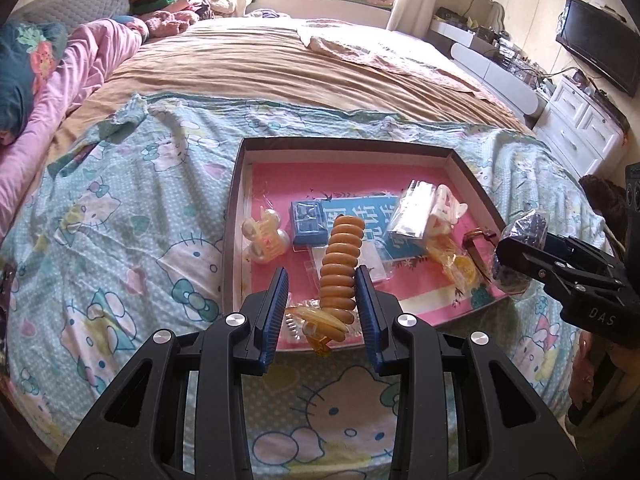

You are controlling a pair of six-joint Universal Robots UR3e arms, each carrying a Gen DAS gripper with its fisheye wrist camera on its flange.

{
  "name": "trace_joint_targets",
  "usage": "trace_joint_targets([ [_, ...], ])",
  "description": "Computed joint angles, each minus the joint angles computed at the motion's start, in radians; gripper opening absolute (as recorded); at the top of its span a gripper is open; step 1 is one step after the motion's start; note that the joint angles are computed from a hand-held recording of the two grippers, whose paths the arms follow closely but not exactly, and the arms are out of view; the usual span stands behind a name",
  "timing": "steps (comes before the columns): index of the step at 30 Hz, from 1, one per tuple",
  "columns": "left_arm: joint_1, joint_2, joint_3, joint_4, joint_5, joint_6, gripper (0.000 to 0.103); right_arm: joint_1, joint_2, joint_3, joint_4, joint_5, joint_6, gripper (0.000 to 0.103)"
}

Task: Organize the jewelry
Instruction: 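Carry the dark packet with the right gripper while the left gripper carries the hair tie over the tray, then open the left gripper releasing the hair tie in the tray while the right gripper releases the dark packet, then withdraw both grippers away from the tray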

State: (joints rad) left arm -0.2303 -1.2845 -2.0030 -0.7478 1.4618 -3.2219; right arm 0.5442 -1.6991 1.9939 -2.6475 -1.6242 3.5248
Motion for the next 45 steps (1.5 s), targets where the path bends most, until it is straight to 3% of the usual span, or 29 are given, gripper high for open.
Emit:
trace_joint_targets([
  [11, -0.016, -0.087, -0.01, 0.036, 0.046, -0.004, 0.034, 0.013, 0.137, -0.022, -0.001, -0.067, -0.004, 0.066],
  [13, -0.023, -0.093, -0.005, 0.037, 0.054, -0.005, 0.036, 0.007, 0.122, -0.002, -0.021, -0.059, 0.002, 0.074],
  [15, -0.033, -0.095, 0.002, 0.035, 0.066, -0.011, 0.046, 0.009, 0.103, 0.01, -0.033, -0.068, 0.012, 0.083],
  [23, -0.077, -0.033, 0.01, 0.013, 0.099, -0.027, 0.058, 0.032, -0.03, 0.06, -0.002, -0.103, 0.045, 0.09],
  [27, -0.109, 0.017, 0.015, -0.009, 0.127, -0.048, 0.071, 0.065, -0.113, 0.076, 0.037, -0.13, 0.06, 0.094],
  [36, -0.18, 0.189, -0.043, -0.064, 0.171, -0.103, 0.093, 0.262, -0.184, 0.046, 0.116, -0.317, 0.124, 0.098],
  [45, -0.253, 0.329, -0.152, -0.088, 0.217, -0.184, 0.093, 0.437, -0.222, 0.082, 0.175, -0.466, 0.284, 0.098],
])
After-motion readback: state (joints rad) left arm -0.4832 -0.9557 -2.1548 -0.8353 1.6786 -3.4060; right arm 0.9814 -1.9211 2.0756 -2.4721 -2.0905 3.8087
